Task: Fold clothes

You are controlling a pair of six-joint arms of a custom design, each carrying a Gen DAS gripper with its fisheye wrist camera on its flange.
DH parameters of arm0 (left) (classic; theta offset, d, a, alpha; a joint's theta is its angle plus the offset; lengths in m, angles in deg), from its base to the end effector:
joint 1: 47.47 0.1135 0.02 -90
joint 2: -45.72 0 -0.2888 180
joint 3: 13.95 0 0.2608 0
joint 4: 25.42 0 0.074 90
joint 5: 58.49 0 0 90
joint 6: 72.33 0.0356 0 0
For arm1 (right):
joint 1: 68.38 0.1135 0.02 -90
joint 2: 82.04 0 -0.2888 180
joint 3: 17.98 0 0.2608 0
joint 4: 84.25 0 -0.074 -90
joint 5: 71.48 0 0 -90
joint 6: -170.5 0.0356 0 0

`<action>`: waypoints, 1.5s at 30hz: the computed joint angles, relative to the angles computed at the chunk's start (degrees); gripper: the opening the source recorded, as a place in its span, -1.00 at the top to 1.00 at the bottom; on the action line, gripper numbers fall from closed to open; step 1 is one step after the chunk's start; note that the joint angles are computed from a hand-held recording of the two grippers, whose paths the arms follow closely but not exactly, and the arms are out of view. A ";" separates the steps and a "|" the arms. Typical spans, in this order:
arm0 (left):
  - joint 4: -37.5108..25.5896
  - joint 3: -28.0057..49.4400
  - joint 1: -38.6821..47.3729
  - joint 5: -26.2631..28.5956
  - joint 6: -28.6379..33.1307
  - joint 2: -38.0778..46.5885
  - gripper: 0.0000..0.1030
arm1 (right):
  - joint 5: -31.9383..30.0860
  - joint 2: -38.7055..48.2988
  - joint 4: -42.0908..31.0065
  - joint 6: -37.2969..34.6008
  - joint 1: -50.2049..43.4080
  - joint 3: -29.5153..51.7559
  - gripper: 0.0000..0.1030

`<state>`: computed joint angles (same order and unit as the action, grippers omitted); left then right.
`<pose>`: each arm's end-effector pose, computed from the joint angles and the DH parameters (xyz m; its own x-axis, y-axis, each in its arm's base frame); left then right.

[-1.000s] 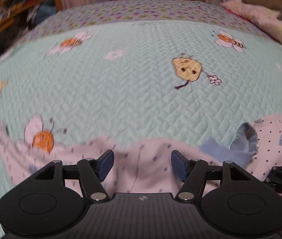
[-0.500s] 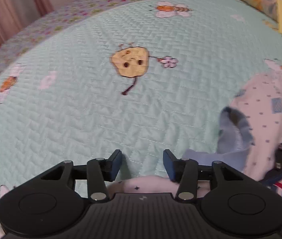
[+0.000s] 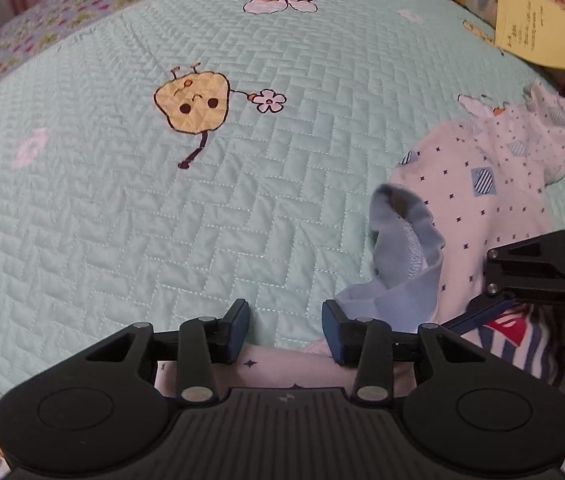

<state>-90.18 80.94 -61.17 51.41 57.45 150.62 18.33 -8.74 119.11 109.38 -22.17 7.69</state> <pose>0.3657 -0.1016 0.2436 -0.5223 0.7466 -0.4120 0.8377 0.5396 -0.0843 0.1471 0.1536 0.1524 -0.5987 0.0734 -0.7976 -0.4966 0.7473 0.4415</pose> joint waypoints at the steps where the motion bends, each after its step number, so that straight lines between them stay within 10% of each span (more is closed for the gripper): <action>1: -1.23 0.80 0.47 0.96 0.14 0.64 0.16 | 0.00 0.07 0.08 0.01 0.00 0.00 -0.53; 18: -15.28 14.81 7.29 15.62 2.55 9.98 -0.12 | -2.50 0.27 2.03 0.41 -1.77 -0.93 -0.55; 25: -17.65 9.96 3.42 7.74 13.49 7.99 -0.17 | -2.73 -0.06 1.28 0.29 -1.88 -0.77 -0.55; 30: -17.77 9.70 3.22 8.31 12.86 7.80 0.40 | -3.02 -0.09 1.31 0.14 -1.99 -0.74 -0.56; 40: 11.81 -12.47 -0.88 -1.35 -2.03 -13.19 0.78 | 2.02 -1.79 1.08 -0.04 -0.39 -1.03 -0.56; 45: 17.64 -6.27 -1.53 -6.57 -11.95 -9.47 0.79 | 15.53 -5.86 1.47 5.60 0.76 -3.03 -0.59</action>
